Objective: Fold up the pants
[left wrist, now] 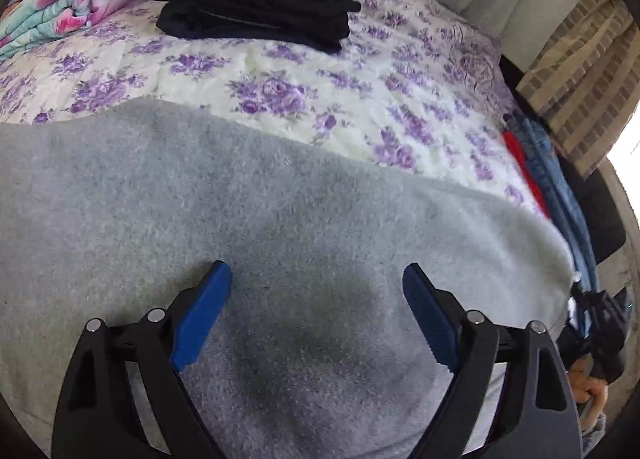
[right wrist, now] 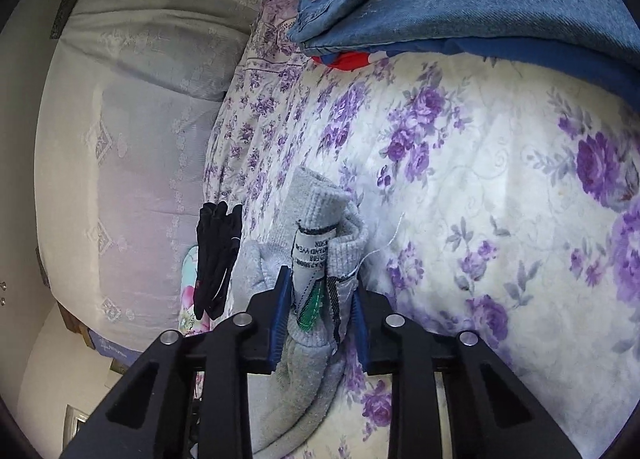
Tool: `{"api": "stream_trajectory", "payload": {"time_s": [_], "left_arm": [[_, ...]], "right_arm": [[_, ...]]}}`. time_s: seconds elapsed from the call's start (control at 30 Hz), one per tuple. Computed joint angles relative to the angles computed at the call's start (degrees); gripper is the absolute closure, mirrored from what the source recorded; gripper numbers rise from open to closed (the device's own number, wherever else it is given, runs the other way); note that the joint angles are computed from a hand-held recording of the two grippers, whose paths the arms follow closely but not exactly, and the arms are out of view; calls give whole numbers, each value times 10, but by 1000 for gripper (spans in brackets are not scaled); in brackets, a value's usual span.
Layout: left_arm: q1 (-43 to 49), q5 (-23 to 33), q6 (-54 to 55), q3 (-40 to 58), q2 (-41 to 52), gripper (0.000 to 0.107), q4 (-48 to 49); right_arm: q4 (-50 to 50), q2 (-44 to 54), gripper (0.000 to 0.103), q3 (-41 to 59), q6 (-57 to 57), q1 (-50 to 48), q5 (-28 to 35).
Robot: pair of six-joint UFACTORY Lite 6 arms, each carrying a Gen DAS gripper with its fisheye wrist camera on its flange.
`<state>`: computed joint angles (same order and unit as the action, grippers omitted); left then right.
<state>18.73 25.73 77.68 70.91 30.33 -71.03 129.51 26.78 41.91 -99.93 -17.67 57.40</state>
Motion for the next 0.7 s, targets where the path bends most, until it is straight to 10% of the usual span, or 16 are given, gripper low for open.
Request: {"api": "stream_trajectory", "payload": {"time_s": [0.1,0.3,0.47,0.7], "left_arm": [[-38,-80,60,-51,-38,20,-39],[46,61,124,-155,-134,20,-80],[54,10,323,-278,-198,19,-183],[138,74,302,-290,-245,20,-164]], "right_arm": [[22,-4,77,-2,-18,11,-7],[25,-2,85,-14,-38,5,26],[36,-28,88,-34,-40,8,40],[181,-250,88,-93,-199,140,-138]]}}
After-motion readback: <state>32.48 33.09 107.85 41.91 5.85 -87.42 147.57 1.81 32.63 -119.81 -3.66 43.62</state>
